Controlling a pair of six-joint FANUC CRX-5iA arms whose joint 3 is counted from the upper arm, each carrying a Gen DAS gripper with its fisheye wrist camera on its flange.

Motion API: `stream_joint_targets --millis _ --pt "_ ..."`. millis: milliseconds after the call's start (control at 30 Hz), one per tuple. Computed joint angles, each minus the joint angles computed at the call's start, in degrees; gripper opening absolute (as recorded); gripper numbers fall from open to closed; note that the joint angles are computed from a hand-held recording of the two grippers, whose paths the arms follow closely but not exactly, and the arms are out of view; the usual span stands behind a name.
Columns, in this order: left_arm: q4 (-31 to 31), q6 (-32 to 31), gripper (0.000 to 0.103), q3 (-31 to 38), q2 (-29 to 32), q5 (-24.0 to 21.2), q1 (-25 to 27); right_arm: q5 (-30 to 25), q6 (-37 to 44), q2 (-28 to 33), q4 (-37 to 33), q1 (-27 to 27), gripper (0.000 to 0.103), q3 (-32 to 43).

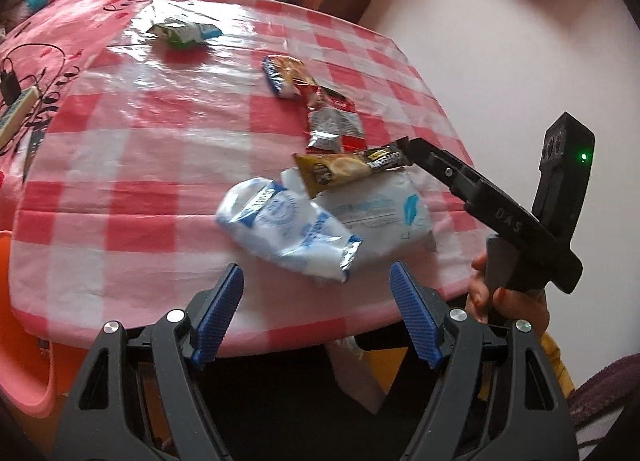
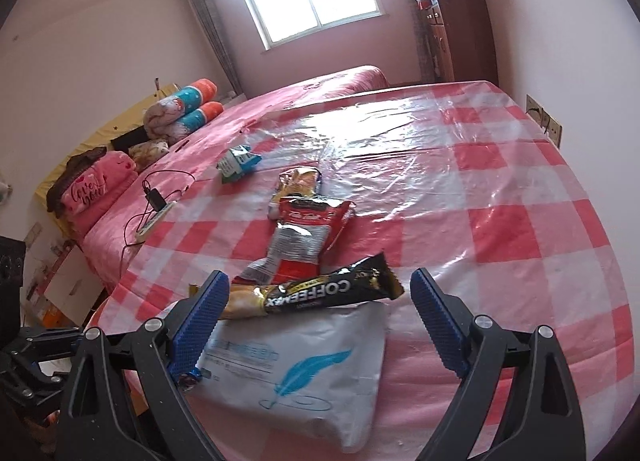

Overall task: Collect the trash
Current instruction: 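Grasp the white MAGICDAY carton with the left gripper while the right gripper reaches the COFFEEMIX stick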

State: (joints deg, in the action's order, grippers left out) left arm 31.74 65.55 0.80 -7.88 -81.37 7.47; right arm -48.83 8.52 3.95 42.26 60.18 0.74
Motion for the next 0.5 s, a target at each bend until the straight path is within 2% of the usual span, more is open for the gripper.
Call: stream_joint_targets --millis 100,267,500 --pt "-1.97 2.86 0.077 2.08 1.61 0.09 -1.71 -0.26 0.81 -0.05 -1.27 -0.28 0.091 0.19" --pt "-11.26 9.02 0.077 9.03 5.85 -1.34 -6.18 -1.15 0.63 -0.15 -2.27 -0.55 0.091 0.36" --pt "-16.15 12.09 0.076 13.58 9.67 -2.18 -8.85 -2.24 4.14 0.72 -6.03 -0.74 0.091 2.18"
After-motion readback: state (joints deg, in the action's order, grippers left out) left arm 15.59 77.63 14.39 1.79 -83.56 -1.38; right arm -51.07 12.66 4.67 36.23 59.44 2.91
